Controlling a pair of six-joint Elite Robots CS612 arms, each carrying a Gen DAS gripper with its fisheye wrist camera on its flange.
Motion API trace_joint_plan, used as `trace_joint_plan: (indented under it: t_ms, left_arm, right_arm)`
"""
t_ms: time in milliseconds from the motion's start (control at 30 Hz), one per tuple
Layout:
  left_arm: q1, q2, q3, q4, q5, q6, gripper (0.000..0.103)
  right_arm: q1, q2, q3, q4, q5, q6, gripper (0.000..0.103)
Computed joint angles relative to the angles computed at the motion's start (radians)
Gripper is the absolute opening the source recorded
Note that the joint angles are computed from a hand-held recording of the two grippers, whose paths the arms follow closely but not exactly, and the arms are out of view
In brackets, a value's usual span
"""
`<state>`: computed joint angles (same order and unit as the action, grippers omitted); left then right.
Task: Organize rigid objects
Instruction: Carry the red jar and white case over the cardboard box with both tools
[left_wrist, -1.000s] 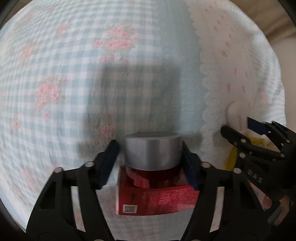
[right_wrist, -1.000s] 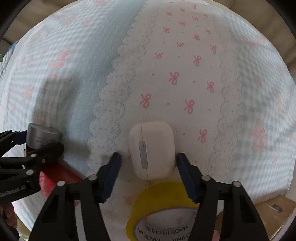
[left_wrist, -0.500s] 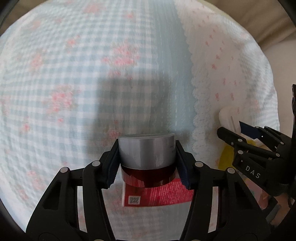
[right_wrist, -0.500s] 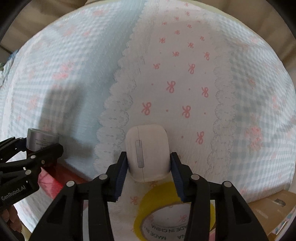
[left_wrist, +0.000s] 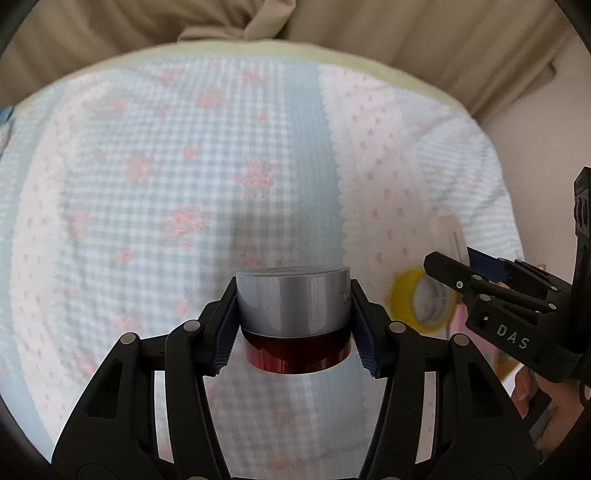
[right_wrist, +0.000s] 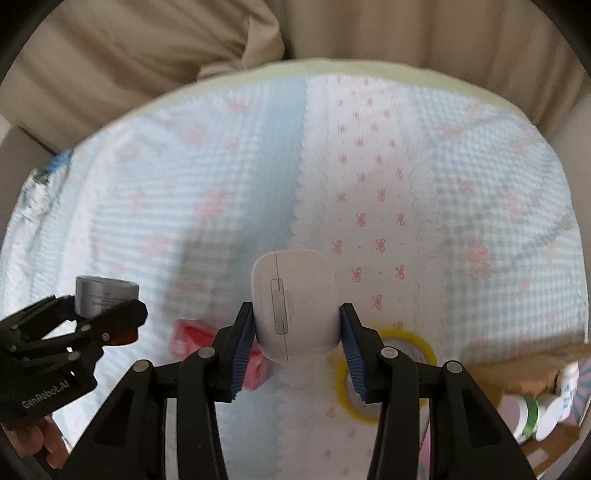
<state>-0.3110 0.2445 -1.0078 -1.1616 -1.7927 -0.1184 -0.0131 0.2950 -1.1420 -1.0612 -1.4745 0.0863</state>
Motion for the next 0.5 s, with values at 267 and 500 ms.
trace_joint_plan:
  t_ms: [267,500]
  left_arm:
    - [-0.008,0.007,-0.166,0.083,-0.005,0.026,0.051]
    - [-0.045,0.006,-0.28,0.171,-0.026,0.042,0.051]
  right_arm:
    - [0.016,-0.008,-0.146,0.042,0.014,0.096,0.042]
    - [-0.001,-0.022,-0.286,0.119,-0.004,0.121,0.042]
